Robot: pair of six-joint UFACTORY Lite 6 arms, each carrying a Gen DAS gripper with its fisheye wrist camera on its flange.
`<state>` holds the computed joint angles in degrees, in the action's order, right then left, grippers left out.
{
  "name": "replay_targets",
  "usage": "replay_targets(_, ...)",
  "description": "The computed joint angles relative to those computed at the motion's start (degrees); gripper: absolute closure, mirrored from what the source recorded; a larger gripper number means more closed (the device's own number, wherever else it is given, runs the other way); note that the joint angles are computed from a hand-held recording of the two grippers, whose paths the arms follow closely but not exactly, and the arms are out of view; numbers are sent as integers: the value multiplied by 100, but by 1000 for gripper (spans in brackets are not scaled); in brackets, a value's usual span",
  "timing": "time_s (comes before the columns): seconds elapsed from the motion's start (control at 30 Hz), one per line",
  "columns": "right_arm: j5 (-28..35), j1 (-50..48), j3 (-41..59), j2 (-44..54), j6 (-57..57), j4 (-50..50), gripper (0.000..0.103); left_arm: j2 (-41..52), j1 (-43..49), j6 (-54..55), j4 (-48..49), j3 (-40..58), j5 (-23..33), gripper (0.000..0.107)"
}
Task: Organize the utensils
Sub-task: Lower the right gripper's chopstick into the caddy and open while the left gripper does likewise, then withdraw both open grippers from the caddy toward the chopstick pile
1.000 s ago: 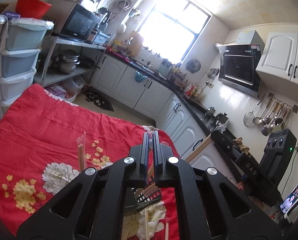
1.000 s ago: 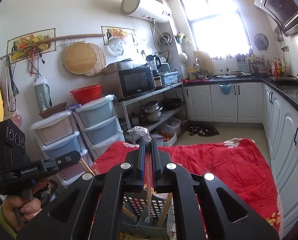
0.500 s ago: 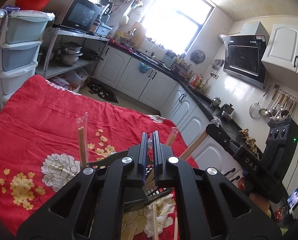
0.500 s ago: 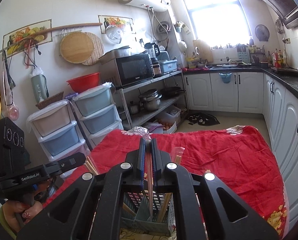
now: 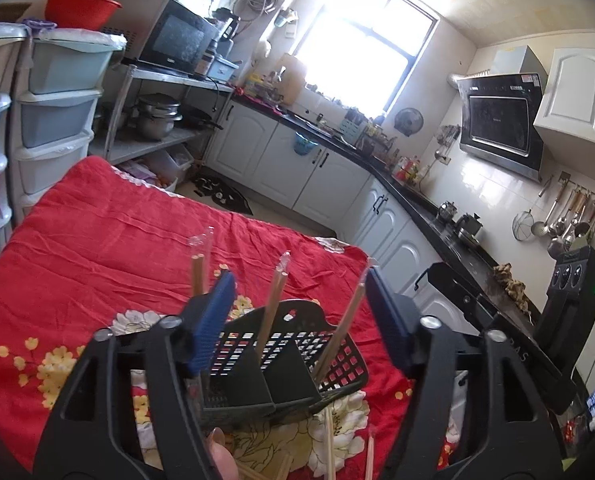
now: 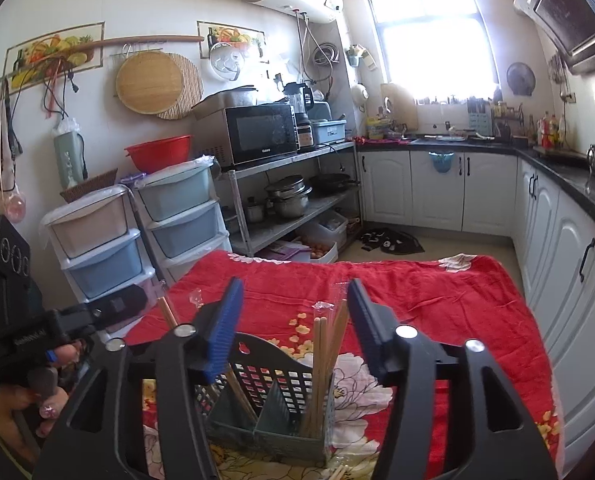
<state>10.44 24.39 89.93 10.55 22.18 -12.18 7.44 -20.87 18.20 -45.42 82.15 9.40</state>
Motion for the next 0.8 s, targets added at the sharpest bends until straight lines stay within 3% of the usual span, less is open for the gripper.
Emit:
replay_targets(0.13, -20, 60, -144, -116, 620, -698, 43, -274, -14, -403, 446, -245, -181, 24)
replay_targets(0.27, -31, 84, -269, -207, 752, -855, 41, -509, -38, -1013, 1054, -428, -302, 15)
replay_targets(0.33, -35, 92, -340, -264, 708, -825, 41, -608, -79, -1773, 1858, -501, -332, 15)
replay_targets(0.47, -30, 193, -540, -413, 1601, -1752, 34, -767, -150, -3088, 3227, -642, -353, 15)
replay_targets(0.8, -50, 328, -1123, -879, 2231, -2401, 33, -1229, -174, -4307, 4403, -1258, -456, 15)
